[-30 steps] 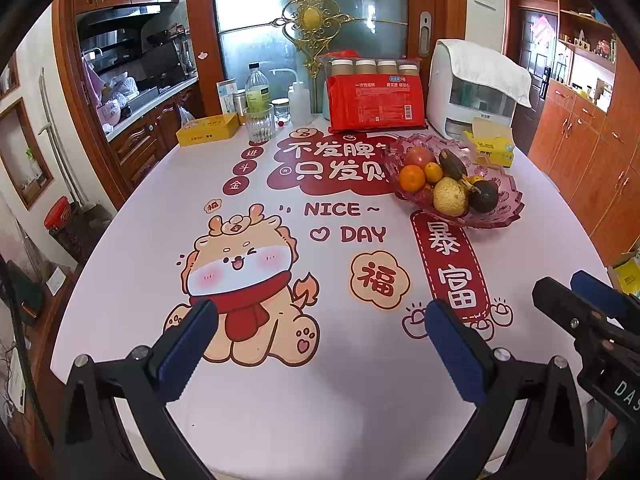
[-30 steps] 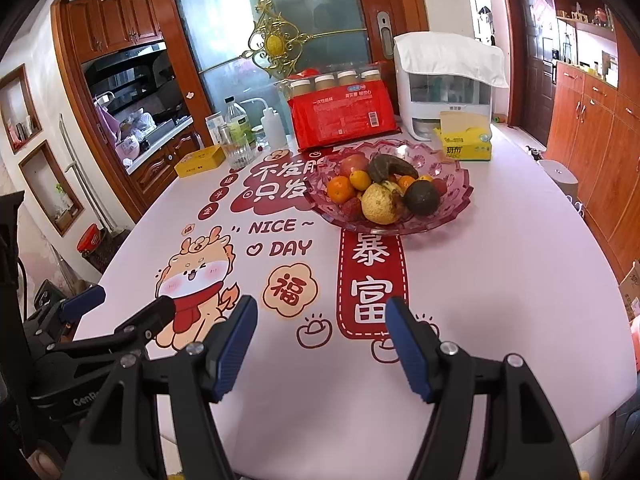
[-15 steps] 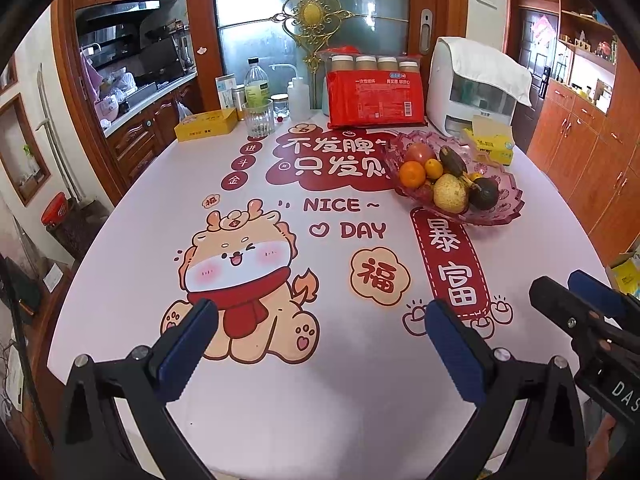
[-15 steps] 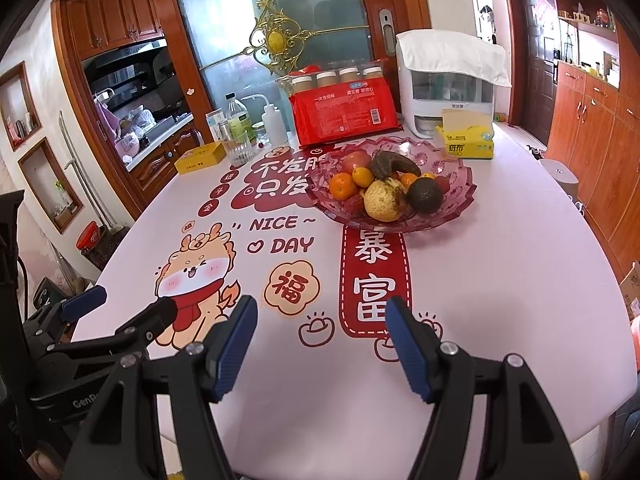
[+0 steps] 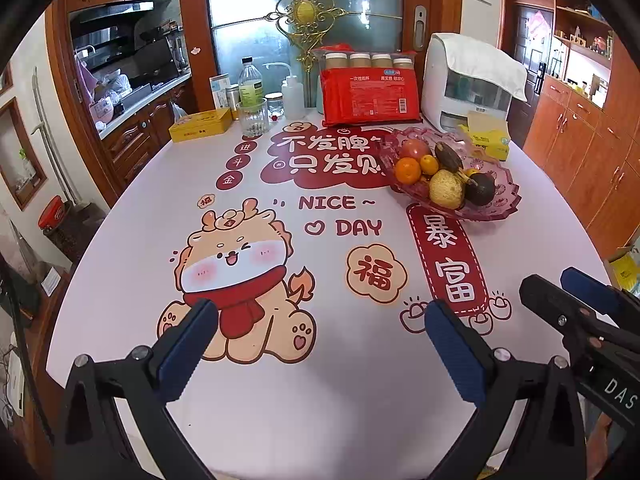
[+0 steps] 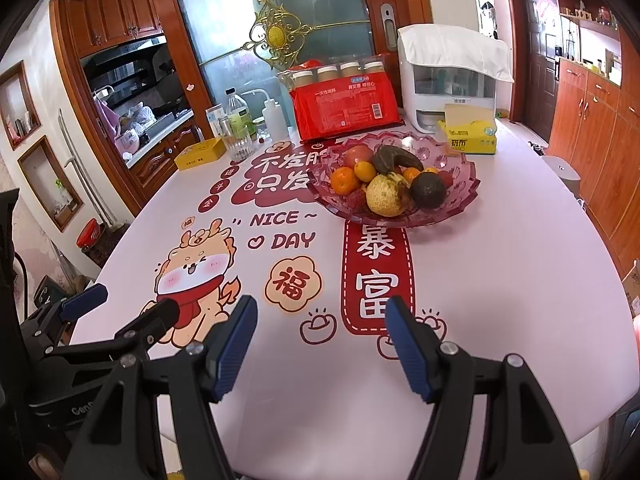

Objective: Organize fruits

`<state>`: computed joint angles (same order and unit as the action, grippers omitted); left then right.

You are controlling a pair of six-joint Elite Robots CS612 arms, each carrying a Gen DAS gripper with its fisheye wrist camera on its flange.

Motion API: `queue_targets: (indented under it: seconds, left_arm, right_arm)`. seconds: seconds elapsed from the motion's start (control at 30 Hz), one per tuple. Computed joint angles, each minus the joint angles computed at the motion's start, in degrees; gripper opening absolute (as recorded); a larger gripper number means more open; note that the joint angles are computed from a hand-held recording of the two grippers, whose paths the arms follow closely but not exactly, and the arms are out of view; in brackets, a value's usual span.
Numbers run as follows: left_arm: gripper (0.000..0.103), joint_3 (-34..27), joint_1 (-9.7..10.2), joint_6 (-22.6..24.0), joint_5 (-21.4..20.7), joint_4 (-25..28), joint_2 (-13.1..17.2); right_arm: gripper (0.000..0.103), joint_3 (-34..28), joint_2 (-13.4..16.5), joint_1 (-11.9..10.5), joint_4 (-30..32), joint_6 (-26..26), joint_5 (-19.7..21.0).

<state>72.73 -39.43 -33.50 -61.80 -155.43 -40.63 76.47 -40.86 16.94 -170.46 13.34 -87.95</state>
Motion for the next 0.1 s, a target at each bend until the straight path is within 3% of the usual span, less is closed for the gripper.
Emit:
queue_targets:
  seconds: [0.1]
  left_arm:
    - [0.103,0.16,-0.01,-0.06,-0.13,-0.03,-0.08]
  right_arm:
    - [0.067,-0.03,0.02,-0.02,0.13,0.05,0.06]
